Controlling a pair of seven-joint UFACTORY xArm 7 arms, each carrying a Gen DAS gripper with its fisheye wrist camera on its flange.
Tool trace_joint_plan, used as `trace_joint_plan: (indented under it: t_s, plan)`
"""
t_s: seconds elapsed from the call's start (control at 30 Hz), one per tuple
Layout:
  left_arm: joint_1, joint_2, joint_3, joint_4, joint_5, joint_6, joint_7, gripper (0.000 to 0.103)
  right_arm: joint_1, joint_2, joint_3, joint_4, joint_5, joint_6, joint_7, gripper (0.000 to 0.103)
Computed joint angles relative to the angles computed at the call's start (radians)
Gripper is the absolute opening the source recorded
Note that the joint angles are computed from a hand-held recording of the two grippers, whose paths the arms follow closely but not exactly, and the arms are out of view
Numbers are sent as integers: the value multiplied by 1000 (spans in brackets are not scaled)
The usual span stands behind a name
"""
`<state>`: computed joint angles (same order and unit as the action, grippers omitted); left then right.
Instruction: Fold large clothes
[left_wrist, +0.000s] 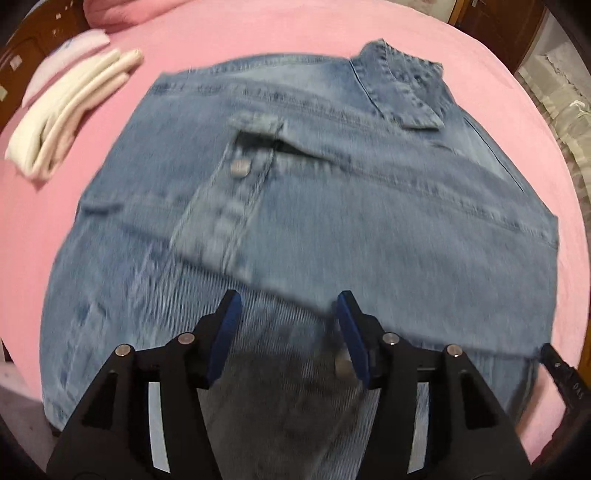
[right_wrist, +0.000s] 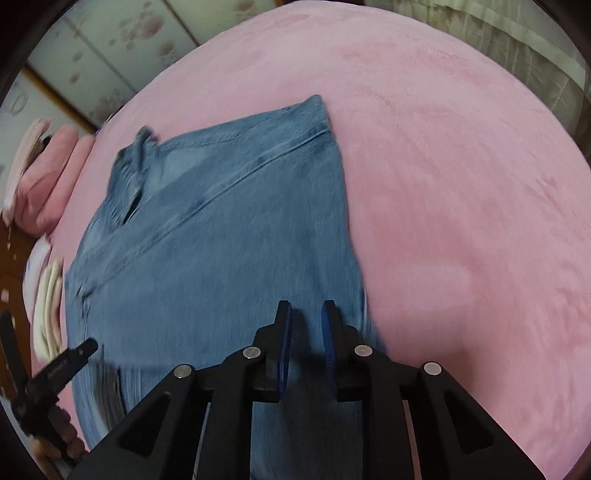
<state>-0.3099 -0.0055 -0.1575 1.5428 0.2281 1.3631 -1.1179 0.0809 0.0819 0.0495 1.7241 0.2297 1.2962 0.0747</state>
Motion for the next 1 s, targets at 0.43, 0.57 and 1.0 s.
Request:
trace_joint_plan:
  t_s: [0.43, 0.57, 1.0]
  plan:
    - [-34, -158, -49, -46, -94, 144, 88, 62, 80, -303, 39, -196, 70, 178, 23, 79]
    - [-36, -211, -74, -48, -70, 193, 171, 62, 107, -396, 55, -227, 40, 192, 67, 84]
    - [-10, -406, -123, -67, -117, 268, 299, 64, 162, -564, 122, -212, -28, 270, 252, 87]
